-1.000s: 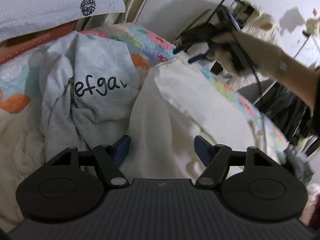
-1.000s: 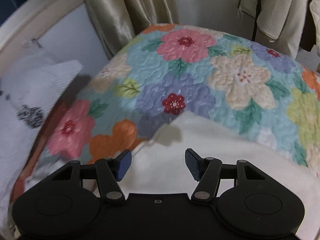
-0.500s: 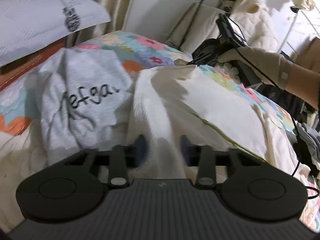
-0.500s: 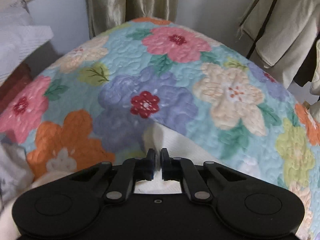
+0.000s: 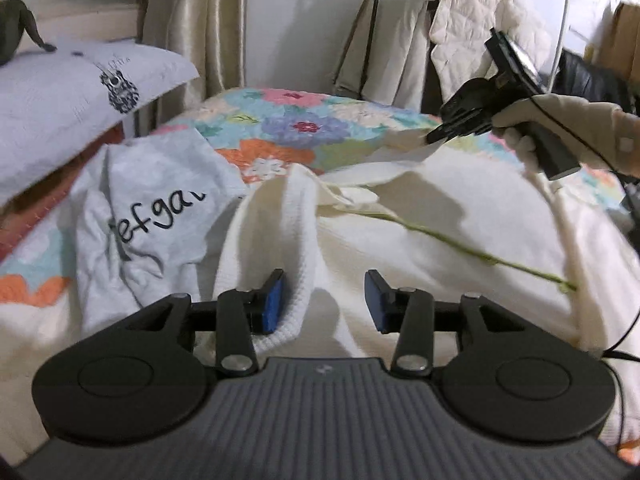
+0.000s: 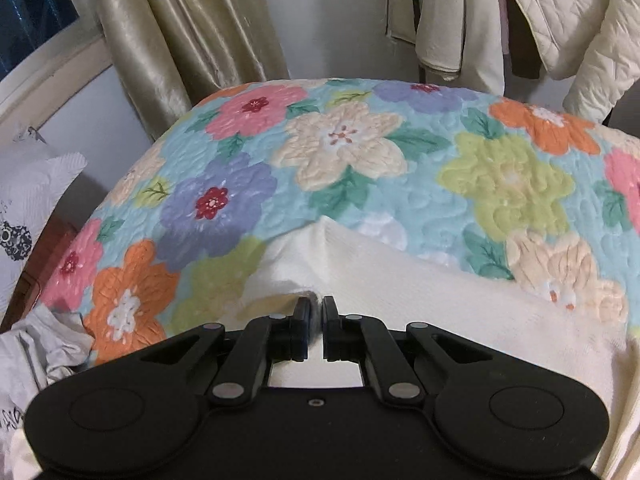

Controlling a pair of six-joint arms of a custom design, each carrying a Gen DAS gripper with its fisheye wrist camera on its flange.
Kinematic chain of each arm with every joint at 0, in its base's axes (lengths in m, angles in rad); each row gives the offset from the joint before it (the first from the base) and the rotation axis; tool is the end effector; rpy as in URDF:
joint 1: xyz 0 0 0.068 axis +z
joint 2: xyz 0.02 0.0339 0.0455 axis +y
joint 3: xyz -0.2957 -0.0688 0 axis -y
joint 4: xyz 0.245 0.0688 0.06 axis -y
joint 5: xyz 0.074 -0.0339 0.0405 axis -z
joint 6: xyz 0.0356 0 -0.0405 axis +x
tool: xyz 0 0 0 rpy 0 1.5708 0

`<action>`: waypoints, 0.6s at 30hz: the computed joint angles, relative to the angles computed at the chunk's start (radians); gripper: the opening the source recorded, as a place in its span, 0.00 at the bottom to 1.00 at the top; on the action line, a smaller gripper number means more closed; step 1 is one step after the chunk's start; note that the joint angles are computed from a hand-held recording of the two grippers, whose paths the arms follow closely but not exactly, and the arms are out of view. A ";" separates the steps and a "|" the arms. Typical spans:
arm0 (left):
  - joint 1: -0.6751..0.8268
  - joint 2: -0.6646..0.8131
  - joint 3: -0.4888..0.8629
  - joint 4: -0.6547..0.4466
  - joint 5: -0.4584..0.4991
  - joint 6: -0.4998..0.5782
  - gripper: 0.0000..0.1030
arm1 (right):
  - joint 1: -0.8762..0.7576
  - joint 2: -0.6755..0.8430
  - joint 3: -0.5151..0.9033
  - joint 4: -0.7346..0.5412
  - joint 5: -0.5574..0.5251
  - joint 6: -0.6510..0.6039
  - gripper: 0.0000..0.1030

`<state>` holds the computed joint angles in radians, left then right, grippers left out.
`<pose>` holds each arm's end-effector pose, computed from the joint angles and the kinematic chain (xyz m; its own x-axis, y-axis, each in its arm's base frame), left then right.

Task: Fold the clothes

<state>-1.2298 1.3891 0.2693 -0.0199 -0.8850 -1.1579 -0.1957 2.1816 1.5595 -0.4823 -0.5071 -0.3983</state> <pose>0.0820 -0.1488 0.1223 -0.5695 -0.1296 -0.8117 -0.0822 0.9915 -0.1006 0.4653 -0.0746 0.1678 -0.7904 -0.1890 -0.5827 -0.3806 0.8969 0.2254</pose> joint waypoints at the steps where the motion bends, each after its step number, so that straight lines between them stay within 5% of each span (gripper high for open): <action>1: -0.005 0.002 0.018 -0.068 -0.017 -0.046 0.41 | -0.002 -0.006 -0.025 0.031 -0.002 -0.011 0.06; 6: -0.030 -0.003 0.065 -0.354 -0.079 -0.243 0.54 | -0.006 -0.025 -0.080 0.122 -0.031 -0.011 0.06; 10: 0.000 -0.143 -0.058 -0.148 -0.035 -0.134 0.62 | 0.001 -0.017 -0.061 0.127 -0.039 0.018 0.06; 12: 0.014 -0.179 -0.122 0.005 -0.004 -0.064 0.59 | 0.005 -0.011 -0.052 0.114 -0.051 0.026 0.07; 13: 0.009 -0.170 -0.136 0.053 -0.003 -0.044 0.49 | 0.004 -0.007 -0.048 0.105 -0.063 0.037 0.10; 14: 0.004 -0.159 -0.136 0.068 -0.006 -0.032 0.28 | 0.004 -0.003 -0.044 0.095 -0.076 0.048 0.12; 18: -0.012 -0.118 -0.120 0.078 -0.043 -0.018 0.20 | 0.003 0.013 -0.048 0.090 -0.102 0.113 0.20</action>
